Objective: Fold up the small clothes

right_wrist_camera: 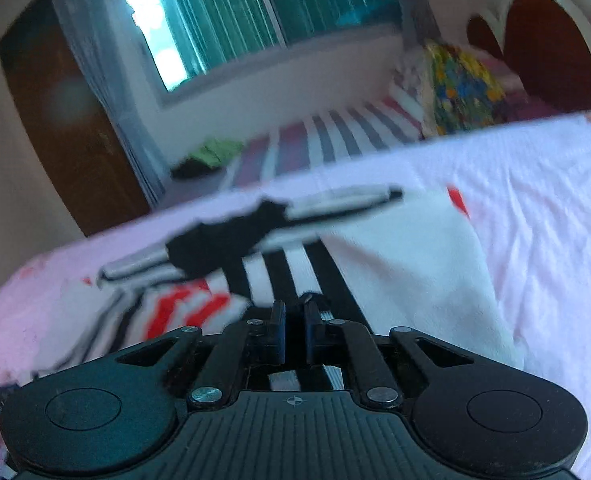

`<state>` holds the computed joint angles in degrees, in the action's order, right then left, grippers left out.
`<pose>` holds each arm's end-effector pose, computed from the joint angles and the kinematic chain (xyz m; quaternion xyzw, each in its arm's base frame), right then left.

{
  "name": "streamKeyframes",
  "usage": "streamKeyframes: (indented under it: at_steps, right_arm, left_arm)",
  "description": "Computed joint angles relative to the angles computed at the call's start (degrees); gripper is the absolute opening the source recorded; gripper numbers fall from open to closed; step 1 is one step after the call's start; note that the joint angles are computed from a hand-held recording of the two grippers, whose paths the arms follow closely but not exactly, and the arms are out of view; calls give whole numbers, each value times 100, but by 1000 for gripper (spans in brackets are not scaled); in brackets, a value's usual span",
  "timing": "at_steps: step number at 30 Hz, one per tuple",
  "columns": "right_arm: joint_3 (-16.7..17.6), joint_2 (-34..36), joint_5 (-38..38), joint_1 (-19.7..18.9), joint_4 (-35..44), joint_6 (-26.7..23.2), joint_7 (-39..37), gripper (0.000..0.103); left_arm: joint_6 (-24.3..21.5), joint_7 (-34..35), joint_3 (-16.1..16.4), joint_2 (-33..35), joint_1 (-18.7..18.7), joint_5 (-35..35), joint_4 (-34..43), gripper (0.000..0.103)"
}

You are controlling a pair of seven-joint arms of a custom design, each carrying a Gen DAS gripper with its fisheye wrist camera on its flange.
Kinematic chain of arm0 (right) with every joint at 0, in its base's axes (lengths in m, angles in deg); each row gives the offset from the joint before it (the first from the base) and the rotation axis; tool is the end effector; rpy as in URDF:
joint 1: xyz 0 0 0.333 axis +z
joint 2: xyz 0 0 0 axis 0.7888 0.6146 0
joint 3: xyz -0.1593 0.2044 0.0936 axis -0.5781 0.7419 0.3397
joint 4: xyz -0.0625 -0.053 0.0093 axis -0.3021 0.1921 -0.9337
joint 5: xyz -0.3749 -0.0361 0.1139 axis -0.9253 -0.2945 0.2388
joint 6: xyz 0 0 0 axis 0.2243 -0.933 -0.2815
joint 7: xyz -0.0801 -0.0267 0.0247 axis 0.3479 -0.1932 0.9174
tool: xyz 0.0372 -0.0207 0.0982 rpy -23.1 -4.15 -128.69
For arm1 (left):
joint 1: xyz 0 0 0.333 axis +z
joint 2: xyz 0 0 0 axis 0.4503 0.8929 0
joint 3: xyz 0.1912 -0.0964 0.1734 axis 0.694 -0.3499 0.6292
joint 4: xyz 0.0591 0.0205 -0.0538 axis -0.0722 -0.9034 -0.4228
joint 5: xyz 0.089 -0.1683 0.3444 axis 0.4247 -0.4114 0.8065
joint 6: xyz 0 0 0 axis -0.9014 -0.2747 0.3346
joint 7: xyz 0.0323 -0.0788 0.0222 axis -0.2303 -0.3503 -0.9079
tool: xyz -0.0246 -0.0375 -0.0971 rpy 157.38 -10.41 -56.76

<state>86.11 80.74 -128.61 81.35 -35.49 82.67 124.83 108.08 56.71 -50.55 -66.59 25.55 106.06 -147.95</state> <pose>0.5277 0.3819 0.5191 -0.6027 0.6233 -0.1606 0.4717 0.4932 -0.1930 0.5093 -0.6816 0.6218 -0.2763 0.2691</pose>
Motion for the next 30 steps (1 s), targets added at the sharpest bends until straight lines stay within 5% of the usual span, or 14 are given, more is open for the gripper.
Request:
streamKeyframes:
  at_steps: [2,5,9,11,14,18,20,24,26,28,30]
  right_arm:
    - [104,39,246,-65,53,-312,-297,8]
    - [607,241,1856,-417,187,-950,-1950,8]
    - [169,-223,805,-52,-97,-727,-1088,9]
    - [360,-115,1053,-111,26,-615,-1591,9]
    - [521,381,1389,-48,585,-1187,-2367,9]
    - [397,548,1593,58,820,-1379,-2271,9]
    - [180,411,1150,184,687,-1035,-1936,9]
    - [313,856,1520,61,1310,-1424,-2310,9]
    - [571,1303,2168,-110,1900,-1932,-3100,8]
    - [297,1400,2117,140,2147,-2066,-3163,9]
    - [233,1287,1875,164,1994,-1589,-2971,9]
  left_arm:
    - [82,94,52,-62,-46,-97,-90,42]
    - [282,542,290,-406,-268,-766,-415,43]
    - [811,166,-86,-937,117,-895,-776,47]
    - [1047,215,-256,-627,244,-910,-507,50]
    - [1044,544,-261,269,97,-1037,207,52]
    - [500,547,-106,907,-105,-662,842,52]
    - [597,435,30,944,-188,-473,942,53]
    - [570,231,281,1430,-332,-12,1515,60]
    - [140,679,399,1884,-487,-297,2062,68]
    - [-422,1005,514,2271,-636,-475,2599,65]
    - [-325,1285,625,2311,-728,-643,2745,58]
